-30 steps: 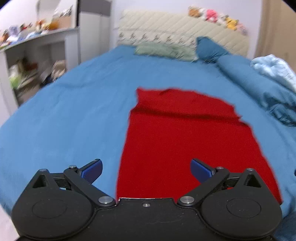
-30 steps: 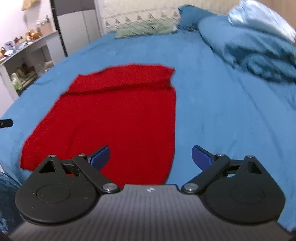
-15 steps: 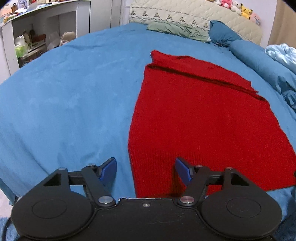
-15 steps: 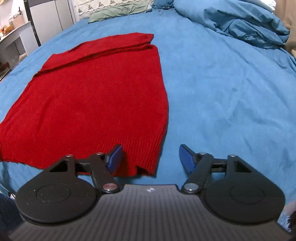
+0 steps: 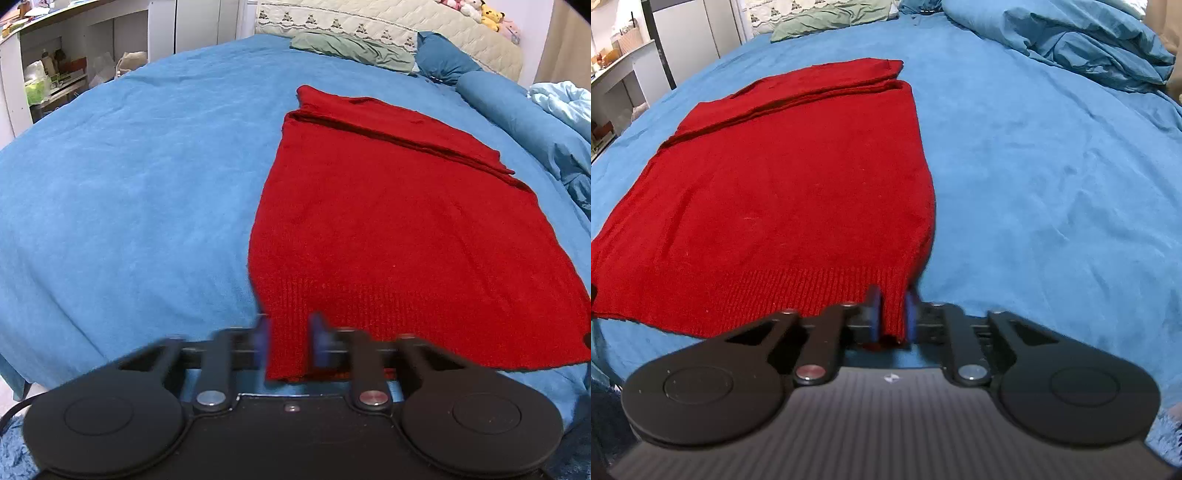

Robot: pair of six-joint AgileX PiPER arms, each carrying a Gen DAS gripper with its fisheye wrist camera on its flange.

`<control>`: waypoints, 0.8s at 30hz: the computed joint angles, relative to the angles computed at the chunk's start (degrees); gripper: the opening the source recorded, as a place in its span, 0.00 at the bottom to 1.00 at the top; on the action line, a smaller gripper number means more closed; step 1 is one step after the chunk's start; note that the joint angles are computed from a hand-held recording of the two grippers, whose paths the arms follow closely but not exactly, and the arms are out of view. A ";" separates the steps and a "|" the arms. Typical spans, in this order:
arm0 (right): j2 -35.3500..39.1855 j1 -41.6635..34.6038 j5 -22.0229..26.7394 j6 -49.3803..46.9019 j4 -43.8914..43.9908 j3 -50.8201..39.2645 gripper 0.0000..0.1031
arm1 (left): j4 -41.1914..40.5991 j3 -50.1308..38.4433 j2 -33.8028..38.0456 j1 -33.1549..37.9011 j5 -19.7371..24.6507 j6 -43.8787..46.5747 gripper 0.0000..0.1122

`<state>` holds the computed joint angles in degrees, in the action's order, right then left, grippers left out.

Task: Fold small clothes
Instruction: 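Close the right gripper on the hem while the left gripper grasps the hem too, then fold the hem up toward the collar with both grippers and release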

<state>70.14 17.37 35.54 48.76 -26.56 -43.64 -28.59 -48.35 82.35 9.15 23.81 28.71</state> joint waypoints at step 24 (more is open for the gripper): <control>3.15 -23.73 2.83 -38.04 41.72 -28.58 0.19 | -0.17 -32.96 5.53 0.01 14.04 -13.17 0.05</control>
